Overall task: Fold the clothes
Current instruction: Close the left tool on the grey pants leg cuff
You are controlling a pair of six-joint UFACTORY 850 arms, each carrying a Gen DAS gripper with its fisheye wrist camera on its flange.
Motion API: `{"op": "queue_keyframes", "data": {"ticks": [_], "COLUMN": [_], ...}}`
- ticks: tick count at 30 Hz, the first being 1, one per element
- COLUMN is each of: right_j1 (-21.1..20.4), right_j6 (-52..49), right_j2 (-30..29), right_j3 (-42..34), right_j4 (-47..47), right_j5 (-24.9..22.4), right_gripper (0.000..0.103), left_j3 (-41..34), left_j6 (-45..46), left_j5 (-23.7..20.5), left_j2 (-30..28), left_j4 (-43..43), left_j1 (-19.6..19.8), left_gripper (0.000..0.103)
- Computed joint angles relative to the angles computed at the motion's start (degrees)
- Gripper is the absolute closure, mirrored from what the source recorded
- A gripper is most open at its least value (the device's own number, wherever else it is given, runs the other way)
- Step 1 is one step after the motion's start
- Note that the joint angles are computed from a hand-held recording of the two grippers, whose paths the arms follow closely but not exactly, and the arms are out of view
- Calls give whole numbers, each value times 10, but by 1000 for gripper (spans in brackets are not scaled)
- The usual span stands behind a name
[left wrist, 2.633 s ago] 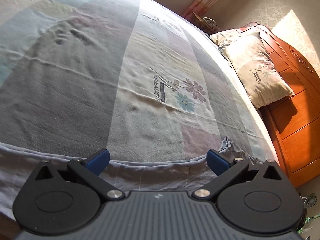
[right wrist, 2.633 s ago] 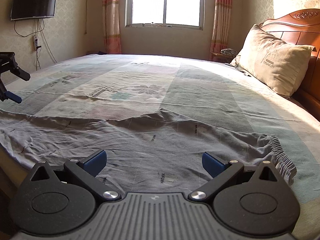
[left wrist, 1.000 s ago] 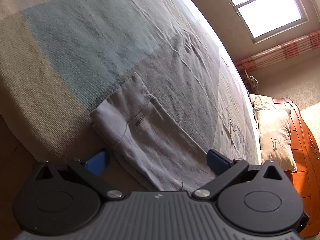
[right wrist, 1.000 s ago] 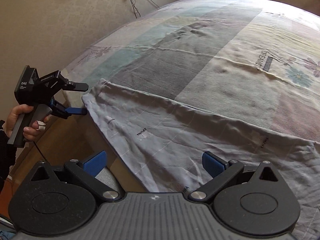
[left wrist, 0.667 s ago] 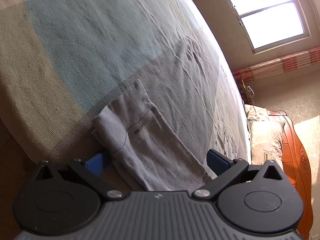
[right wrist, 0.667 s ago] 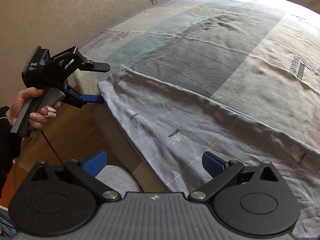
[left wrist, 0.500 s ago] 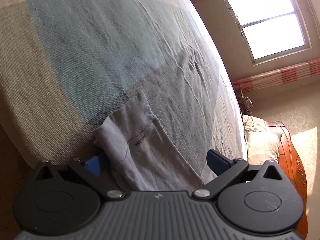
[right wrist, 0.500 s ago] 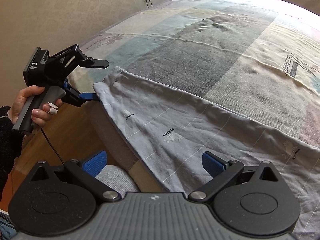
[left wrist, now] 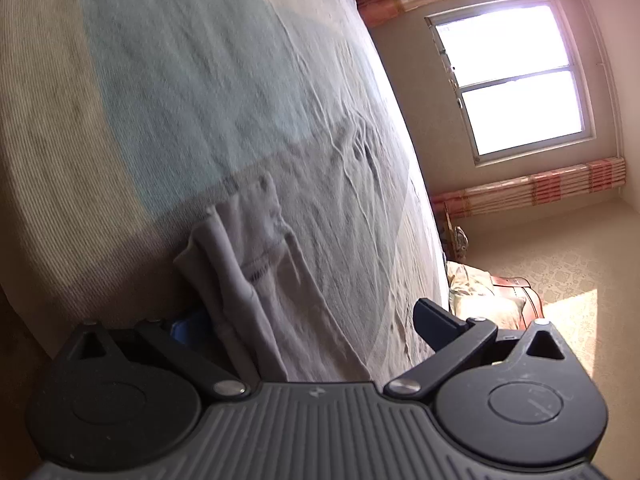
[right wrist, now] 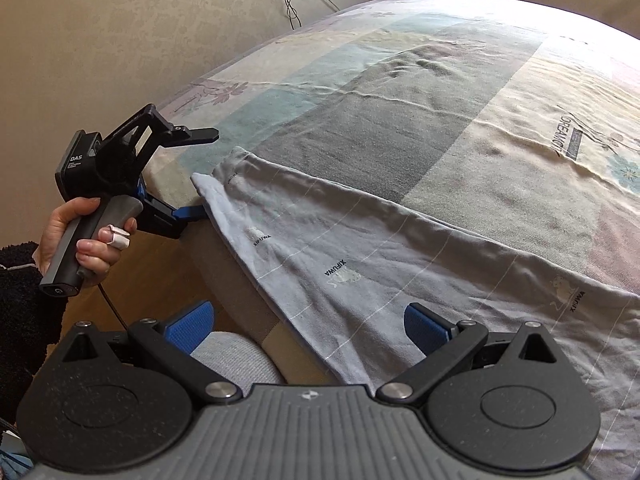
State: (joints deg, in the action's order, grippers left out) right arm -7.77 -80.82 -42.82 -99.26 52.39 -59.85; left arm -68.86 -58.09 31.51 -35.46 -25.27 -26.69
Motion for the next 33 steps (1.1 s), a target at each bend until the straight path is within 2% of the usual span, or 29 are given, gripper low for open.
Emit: {"op": "queue_keyframes", "data": {"ticks": [1, 3, 4, 8, 11, 13, 15, 19, 22, 27, 30, 32, 33], "right_j1": [-1, -2, -3, -6, -7, -6, -5, -7, -9, -13, -13, -13, -12], "right_j6": [-4, -7, -6, 4, 11, 7, -2, -13, -11, 6, 11, 15, 14], "right_j2": [2, 4, 5, 2, 0, 1, 6, 12, 12, 7, 5, 5, 5], "right_j3": [3, 6, 7, 4, 2, 5, 12, 20, 21, 18, 18, 18, 19], "right_j4": [2, 5, 5, 3, 3, 3, 2, 4, 3, -2, -4, -7, -7], "right_j5": [3, 9, 12, 11, 6, 8, 14, 22, 23, 26, 29, 32, 32], "right_gripper": [0, 0, 0, 0, 0, 0, 0, 0, 0, 0, 0, 0, 0], "left_j3": [2, 11, 15, 22, 24, 19, 12, 1, 0, 8, 23, 29, 31], "left_j6": [24, 2, -19, -90, -78, -53, 19, 76, 130, 232, 259, 269, 272], "left_j5": [12, 50, 68, 92, 86, 69, 54, 26, 23, 20, 28, 24, 19], "left_j2": [0, -3, -6, -11, -10, -9, -7, -6, -6, 6, 14, 18, 20], "left_j4": [-35, -42, -30, 78, 99, 64, -6, -29, -50, -127, -165, -192, -205], "left_j1": [-2, -4, -5, -3, -2, -2, -4, 1, -3, -18, -26, -28, -28], "left_gripper": [1, 1, 1, 1, 1, 1, 1, 1, 2, 20, 36, 62, 69]}}
